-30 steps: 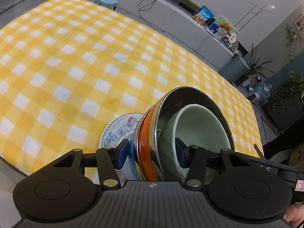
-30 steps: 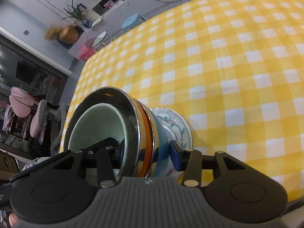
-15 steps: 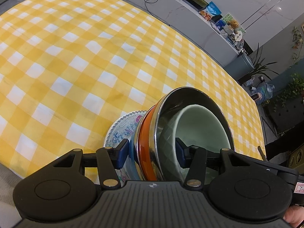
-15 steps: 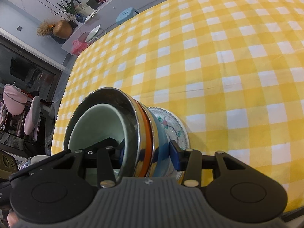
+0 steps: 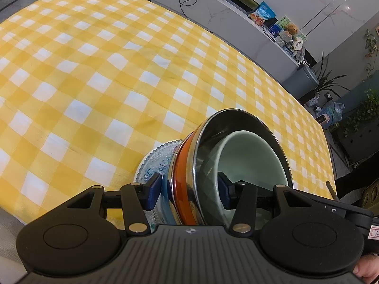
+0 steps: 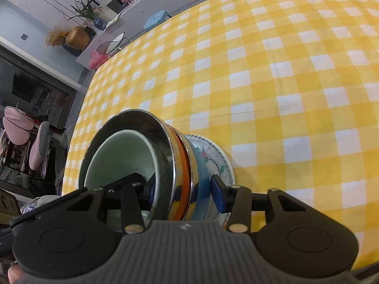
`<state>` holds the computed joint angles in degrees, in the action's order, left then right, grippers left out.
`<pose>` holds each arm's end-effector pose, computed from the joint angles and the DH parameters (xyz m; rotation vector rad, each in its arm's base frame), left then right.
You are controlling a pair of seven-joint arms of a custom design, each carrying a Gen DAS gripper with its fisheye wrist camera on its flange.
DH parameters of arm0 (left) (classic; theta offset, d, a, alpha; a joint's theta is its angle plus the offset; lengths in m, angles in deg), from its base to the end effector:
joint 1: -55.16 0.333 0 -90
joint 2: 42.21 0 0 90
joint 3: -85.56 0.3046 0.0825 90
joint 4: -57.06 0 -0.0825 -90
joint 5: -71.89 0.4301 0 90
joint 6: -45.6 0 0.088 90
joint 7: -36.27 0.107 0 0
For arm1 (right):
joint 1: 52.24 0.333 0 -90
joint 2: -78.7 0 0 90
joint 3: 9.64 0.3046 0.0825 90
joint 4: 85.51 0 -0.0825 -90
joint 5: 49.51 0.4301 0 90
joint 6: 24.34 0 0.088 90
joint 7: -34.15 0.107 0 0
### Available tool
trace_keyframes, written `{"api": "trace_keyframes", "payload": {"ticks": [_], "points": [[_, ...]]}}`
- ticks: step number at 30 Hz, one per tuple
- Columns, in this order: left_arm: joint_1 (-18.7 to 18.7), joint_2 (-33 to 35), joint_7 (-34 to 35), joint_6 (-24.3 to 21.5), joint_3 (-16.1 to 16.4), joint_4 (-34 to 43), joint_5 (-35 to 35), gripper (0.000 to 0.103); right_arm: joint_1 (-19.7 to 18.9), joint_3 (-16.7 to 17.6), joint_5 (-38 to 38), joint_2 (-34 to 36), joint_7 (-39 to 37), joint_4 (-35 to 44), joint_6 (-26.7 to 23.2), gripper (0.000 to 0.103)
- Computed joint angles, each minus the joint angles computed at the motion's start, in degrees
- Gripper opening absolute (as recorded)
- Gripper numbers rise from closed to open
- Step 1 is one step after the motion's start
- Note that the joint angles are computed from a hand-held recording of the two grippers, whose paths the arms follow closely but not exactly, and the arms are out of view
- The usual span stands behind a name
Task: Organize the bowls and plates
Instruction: 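Lower the nested bowls onto the plate stack with both tools, then open both tools and pull them back from the bowls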
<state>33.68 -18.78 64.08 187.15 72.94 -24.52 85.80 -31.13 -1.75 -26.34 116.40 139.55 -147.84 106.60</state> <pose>0.6507 -0.4052 0.5205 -2.4058 1.5992 -0.9782 0.7296 0.3732 0.4891 -1.7439 1.7401 0.2582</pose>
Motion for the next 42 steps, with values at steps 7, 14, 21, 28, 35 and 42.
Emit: {"api": "trace_keyframes", "payload": {"ticks": [7, 14, 21, 28, 35, 42], "points": [[-0.5, -1.2, -3.0, 1.0, 0.8, -1.7, 1.8, 0.066, 0.6, -0.5, -1.3, -1.0, -0.9, -1.0, 2.5, 0.058], [-2.1, -3.5, -6.5, 1.1, 2.0, -2.6, 8.0, 0.073, 0.8, -0.8, -2.3, -4.1, -1.7, -4.9, 5.4, 0.063], [-5.9, -7.4, -11.7, -3.4, 3.1, -2.7, 23.3, 0.072, 2.4, -2.4, -6.8, -11.7, -2.6, -13.8, 11.1, 0.067], [-10.1, -8.9, -10.9, -12.7, 1.4, -0.5, 37.1, 0.072, 4.2, -3.9, -14.6, -22.6, -0.9, -27.7, 20.8, 0.071], [-12.6, -10.9, -11.1, -18.1, -0.9, -2.1, 44.2, 0.073, 4.5, -3.8, -24.1, -31.8, 3.9, -39.2, 27.0, 0.076], [-13.1, -13.0, -14.1, -21.7, -2.5, -4.9, 46.0, 0.073, 2.7, -1.6, -31.8, -38.9, 9.5, -49.3, 32.9, 0.081]]}}
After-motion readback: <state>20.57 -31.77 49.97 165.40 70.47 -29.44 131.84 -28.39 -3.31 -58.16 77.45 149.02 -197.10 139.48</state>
